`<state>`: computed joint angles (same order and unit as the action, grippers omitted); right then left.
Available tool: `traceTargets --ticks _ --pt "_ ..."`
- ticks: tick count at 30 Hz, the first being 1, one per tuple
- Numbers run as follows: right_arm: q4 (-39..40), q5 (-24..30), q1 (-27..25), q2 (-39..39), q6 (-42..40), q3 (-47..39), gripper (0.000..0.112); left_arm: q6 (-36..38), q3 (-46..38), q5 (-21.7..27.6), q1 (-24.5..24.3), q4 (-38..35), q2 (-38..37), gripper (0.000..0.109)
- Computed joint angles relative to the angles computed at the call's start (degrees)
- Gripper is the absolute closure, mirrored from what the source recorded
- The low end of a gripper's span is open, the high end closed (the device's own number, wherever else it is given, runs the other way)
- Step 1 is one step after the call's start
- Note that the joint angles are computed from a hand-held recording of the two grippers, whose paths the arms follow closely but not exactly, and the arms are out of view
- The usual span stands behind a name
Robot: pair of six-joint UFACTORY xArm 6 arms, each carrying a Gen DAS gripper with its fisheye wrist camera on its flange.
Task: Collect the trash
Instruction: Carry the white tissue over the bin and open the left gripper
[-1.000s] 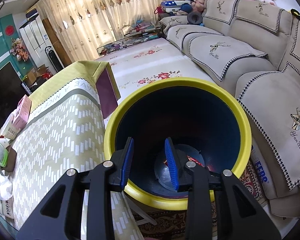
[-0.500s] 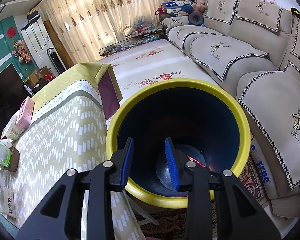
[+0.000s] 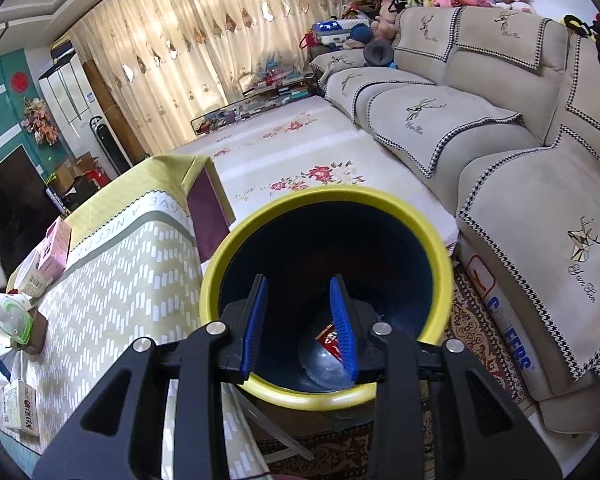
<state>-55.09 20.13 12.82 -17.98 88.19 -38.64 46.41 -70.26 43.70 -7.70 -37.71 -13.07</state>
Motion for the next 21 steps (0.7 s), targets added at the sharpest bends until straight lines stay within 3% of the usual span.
traceTargets --ticks 13,21 --pt "4.2 1.1 -5.8 -11.7 -3.4 10.0 0.079 -8.3 -14.5 2.0 -17.4 9.6 19.4 0.106" --pt "6.7 -1.1 -10.0 -15.3 -6.5 13.8 0.078 -18.0 -33.3 9.5 -23.9 18.7 36.6 0.106"
